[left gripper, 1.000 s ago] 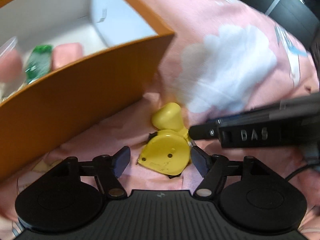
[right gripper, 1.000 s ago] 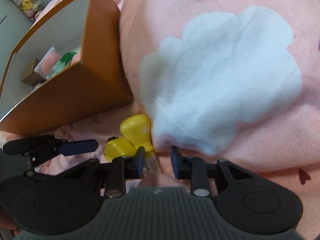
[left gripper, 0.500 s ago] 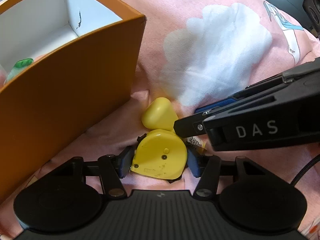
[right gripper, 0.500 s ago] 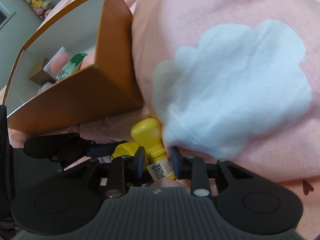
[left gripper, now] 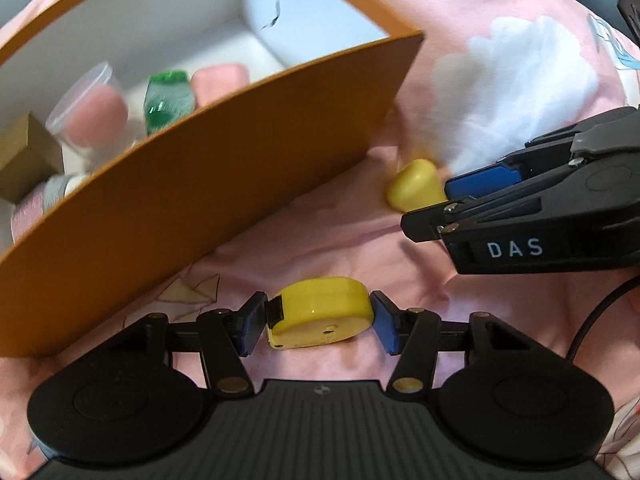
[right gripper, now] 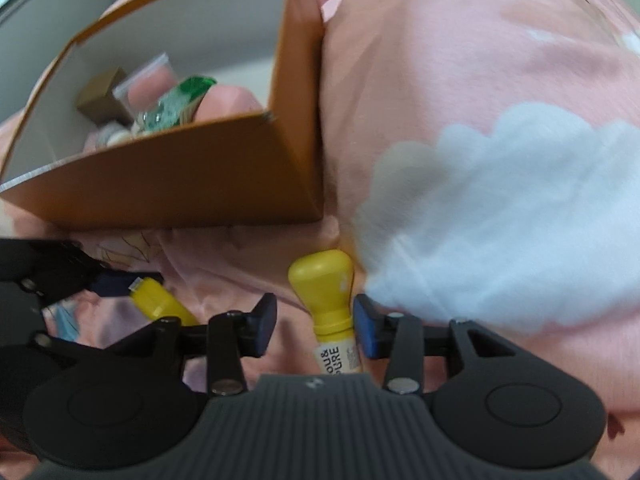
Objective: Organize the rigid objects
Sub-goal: 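Grasp the yellow tape measure with the left tool while the right tool grasps the yellow-capped bottle, then carry the tape measure and yellow-capped bottle into the box and open both tools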
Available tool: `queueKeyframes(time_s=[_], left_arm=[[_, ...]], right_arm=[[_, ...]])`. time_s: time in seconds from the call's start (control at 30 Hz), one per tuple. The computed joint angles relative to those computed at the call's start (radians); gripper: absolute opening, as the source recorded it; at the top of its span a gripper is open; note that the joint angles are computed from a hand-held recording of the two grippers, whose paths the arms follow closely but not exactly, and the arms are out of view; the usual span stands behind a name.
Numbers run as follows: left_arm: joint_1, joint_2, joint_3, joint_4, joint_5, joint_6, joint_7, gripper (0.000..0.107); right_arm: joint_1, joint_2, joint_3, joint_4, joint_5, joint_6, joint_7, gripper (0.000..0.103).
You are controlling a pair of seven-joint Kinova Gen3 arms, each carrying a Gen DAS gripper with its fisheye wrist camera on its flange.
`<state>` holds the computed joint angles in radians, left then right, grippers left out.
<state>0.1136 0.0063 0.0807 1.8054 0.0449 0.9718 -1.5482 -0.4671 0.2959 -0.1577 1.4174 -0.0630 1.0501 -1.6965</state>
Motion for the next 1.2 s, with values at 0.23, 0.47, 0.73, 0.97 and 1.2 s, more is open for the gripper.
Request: queueKeyframes(time_s=[0.23,0.47,0.73,0.97,1.2], left_arm=[[-0.033,0.009,-0.023,0.02,0.057,-0.013,-0.044,0.065],[-0.04,0.003,-0.022,0.05,0.067,-0.055,-0.047,0.063],[-0.051,-0.047,-0.033,0.081,0.103,-0.062,-0.067,0.062],[-0.084,-0.116,-0.068,0.073,0.171,-0.011,-0.093,0.062],[-0.091,-0.215,-0.07,0.045,0.177,0.011,-0.046,0.062]], right_arm=[[-0.043,0.048,0.004,-0.018,0.06,0.001,0.002,0.043],[-0.036,0.053,0.002,0.014,0.051,-0.05,0.012,0.035],[-0.007,0.025,-0.003,0.046,0.008,-0.069,0.028,0.03],[0.042,-0.008,-0.008,0.046,-0.051,-0.072,0.083,0.029],[0.084,-0.084,-0.021,0.078,-0.137,-0.104,0.172,0.028]])
